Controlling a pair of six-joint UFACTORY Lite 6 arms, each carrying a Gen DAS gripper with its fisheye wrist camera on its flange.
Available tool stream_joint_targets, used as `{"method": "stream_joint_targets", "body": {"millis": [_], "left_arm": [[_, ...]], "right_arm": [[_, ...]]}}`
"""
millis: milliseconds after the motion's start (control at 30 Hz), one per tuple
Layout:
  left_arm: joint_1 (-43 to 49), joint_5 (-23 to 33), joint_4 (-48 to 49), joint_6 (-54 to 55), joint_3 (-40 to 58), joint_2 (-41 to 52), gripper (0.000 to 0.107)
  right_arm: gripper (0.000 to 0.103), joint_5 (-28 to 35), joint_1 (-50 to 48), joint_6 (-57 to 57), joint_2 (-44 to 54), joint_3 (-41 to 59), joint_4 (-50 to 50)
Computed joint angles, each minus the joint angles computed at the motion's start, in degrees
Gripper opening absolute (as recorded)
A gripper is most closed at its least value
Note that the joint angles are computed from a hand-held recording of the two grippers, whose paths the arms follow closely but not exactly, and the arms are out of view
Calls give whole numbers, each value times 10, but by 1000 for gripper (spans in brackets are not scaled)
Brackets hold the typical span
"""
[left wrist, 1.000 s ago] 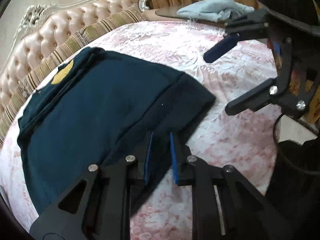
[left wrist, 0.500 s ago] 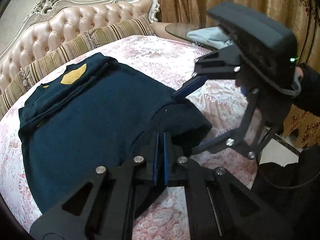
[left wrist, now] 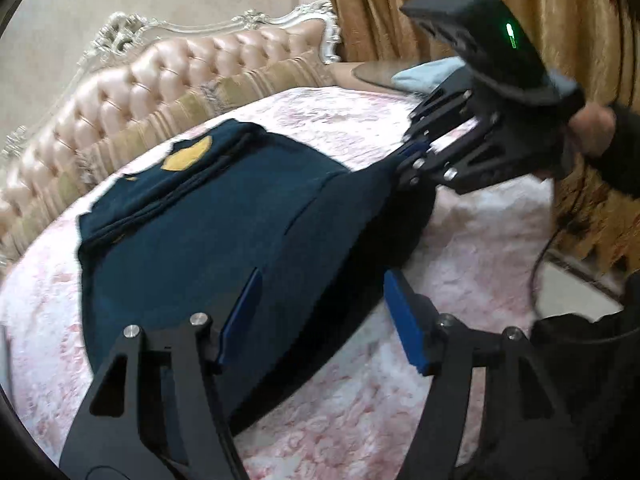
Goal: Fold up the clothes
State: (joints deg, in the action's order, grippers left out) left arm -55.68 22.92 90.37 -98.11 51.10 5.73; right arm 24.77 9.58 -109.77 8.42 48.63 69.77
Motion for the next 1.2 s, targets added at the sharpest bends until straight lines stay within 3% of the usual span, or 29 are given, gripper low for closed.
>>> {"method": "stream_joint_targets", "body": {"millis": [67, 133, 200, 400, 800, 1200], "left_arm": [[-24, 53, 1, 6, 18, 33, 63], [-35, 93, -16, 37, 58, 80, 30], [-23, 85, -49, 80, 93, 108, 6], [37, -36, -133, 156, 69, 55, 3], [74, -87, -513, 581, 100, 79, 2], [56, -87, -544, 605, 73, 61, 2]], "right_arm": [[8, -2, 3, 10, 5, 4, -5], [8, -4, 6, 15, 3, 4, -9], [8, -2, 5, 21, -2, 1, -16], [6, -5, -6, 7, -20, -29, -28], [6, -26, 8, 58, -6, -37, -91], [6, -12, -15, 70, -4, -43, -116]]}}
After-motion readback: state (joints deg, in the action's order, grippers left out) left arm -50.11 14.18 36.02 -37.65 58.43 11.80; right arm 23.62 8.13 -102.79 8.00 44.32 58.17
